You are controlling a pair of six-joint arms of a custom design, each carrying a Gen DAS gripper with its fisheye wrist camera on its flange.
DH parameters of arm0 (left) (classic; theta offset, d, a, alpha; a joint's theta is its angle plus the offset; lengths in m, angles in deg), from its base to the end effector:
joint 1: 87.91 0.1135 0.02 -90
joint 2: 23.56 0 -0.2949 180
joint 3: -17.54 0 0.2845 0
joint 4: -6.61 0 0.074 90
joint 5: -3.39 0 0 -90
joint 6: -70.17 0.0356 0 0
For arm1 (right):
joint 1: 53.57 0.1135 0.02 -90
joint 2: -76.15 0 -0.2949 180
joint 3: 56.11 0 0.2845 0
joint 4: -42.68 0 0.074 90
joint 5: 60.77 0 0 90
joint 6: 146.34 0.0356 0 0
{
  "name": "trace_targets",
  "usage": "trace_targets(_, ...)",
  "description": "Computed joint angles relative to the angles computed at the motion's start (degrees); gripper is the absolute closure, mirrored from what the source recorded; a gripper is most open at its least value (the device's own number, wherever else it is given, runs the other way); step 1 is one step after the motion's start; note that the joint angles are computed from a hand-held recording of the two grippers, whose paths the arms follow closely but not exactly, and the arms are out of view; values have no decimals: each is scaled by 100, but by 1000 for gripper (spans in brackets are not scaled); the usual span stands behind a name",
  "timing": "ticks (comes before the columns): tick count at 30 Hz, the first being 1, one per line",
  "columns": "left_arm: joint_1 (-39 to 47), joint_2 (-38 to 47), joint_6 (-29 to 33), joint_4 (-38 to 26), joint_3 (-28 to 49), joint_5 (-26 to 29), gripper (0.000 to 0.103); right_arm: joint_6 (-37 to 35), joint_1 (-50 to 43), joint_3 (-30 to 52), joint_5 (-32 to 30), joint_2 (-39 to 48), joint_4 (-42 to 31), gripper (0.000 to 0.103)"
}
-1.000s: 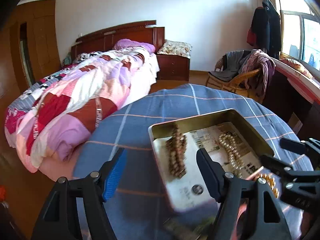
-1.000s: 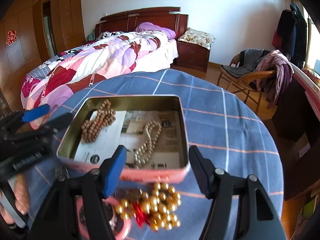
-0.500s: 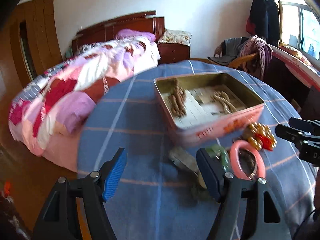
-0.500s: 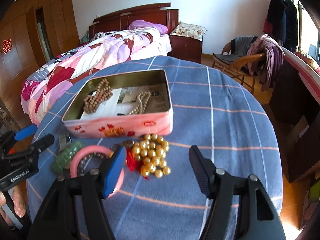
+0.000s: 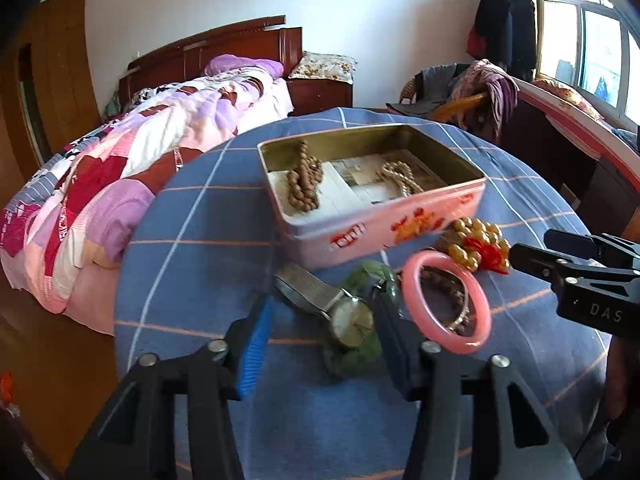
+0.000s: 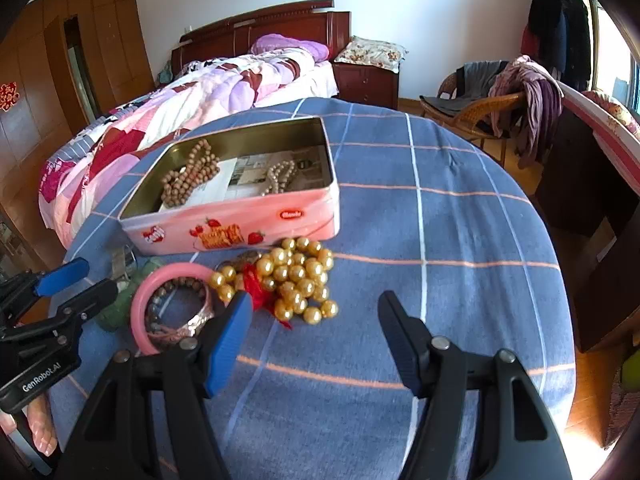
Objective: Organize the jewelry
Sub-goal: 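Withdraw both open tools from the tin back toward the loose jewelry, then grasp the silver watch with the left tool while the right tool grasps the red tassel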
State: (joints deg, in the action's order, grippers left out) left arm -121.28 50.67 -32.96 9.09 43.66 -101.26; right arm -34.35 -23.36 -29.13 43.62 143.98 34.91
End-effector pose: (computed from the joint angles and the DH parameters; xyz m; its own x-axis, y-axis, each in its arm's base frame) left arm 0.1767 -0.1056 0.1080 -0.6687 0.1773 -0.7221 0.2388 0.9709 0.0172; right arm 0.1735 0.0908 0.1191 -0.7306 -0.0057 -0.6828 -0.0775 0.9942 0.0746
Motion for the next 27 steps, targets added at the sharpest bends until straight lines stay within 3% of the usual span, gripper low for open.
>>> trace_targets(4, -171, -233, -26, -73, -55, 19, 62, 75, 93, -73, 23, 0, 13, 36)
trace_targets(8, -166, -178, 23, -127, 12, -88, 63, 116, 95, -88, -8, -7, 31, 36)
trace_targets(15, 946, 462, 16, -363, 533, 1110, 62, 137, 244, -58, 65, 143, 171, 36)
trace_targets(27, 928, 1249, -19, -199, 868, 1498, 65, 186, 204, -108, -42, 260, 378, 36)
